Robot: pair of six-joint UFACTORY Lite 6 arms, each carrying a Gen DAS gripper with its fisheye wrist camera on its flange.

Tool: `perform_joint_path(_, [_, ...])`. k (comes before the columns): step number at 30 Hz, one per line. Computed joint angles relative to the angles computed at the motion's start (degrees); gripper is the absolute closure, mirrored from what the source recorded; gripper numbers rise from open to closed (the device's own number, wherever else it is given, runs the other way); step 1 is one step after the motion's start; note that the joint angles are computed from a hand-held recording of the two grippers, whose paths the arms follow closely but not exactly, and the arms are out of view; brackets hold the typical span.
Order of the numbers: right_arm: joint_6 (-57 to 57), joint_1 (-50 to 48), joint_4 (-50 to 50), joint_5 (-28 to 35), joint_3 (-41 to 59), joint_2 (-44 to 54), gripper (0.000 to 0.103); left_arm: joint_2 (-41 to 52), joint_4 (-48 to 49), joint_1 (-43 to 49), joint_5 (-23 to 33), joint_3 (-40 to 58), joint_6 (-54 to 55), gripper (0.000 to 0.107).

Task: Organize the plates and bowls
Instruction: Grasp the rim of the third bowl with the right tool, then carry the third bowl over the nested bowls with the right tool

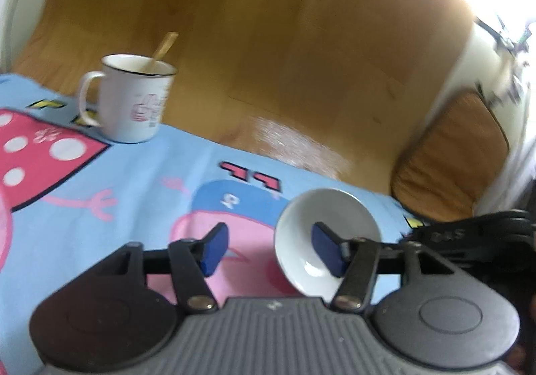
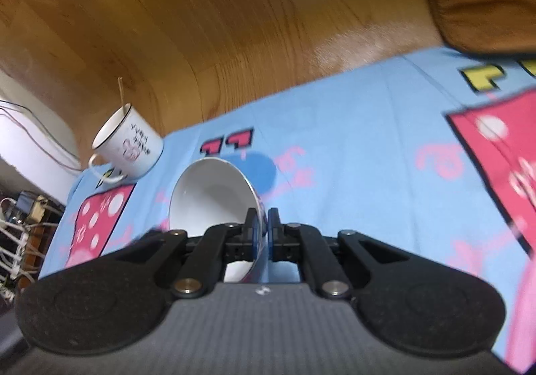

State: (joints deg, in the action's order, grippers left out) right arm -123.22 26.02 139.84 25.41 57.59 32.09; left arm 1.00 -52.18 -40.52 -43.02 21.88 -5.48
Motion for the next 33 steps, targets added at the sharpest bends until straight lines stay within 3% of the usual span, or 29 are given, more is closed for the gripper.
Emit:
perform_joint_path(2, [0.91, -2.68, -2.56, 2.34, -5.98, -3.73, 0.095, 0.81, 3.61, -0.53, 1.84, 0.83, -1.23, 0.067])
perform_joint_path(6, [0.37, -7.21, -4.19, 6.03, -16.18, -10.41, 0.094, 2.79, 19.87, -0.24, 5.87, 2.06, -10.67, 0.084])
perform_joint_path(12, [-9.8, -9.52, 5.61, 11.81, -29.23, -17.93, 0.09, 8.04, 20.93, -4.87, 7.32, 6.42, -8.27, 0.086])
perform_joint_path(16, [-20.4, -8.61, 15.41, 17.51, -35.74, -20.93, 0.086, 10.61, 26.45, -3.02, 7.15, 7.15, -13.28, 0.087])
perform_joint_path(20, [-30.21, -6.28, 24.27, 24.05, -39.98, -20.93, 0.069, 11.18, 29.17, -2.2, 5.49, 6.63, -15.93, 0.084])
perform_joint_path(28, [-36.72, -3.12, 29.57, 30.34, -40.04, -15.86, 0.07, 11.68, 27.02, -3.67, 4.07, 6.62, -14.1, 0.086])
perform_joint_path(31, [-37.66, -3.22, 28.92, 32.09, -39.98, -14.11, 0.082, 11.86, 27.52, -3.99, 3.86, 6.74, -14.14, 0.092])
perform_joint_path(33, [-41.13, -0.39, 33.64, 33.45, -40.9, -14.26, 0.083, 11.67, 25.38, -4.96, 4.36, 7.15, -12.58, 0.092])
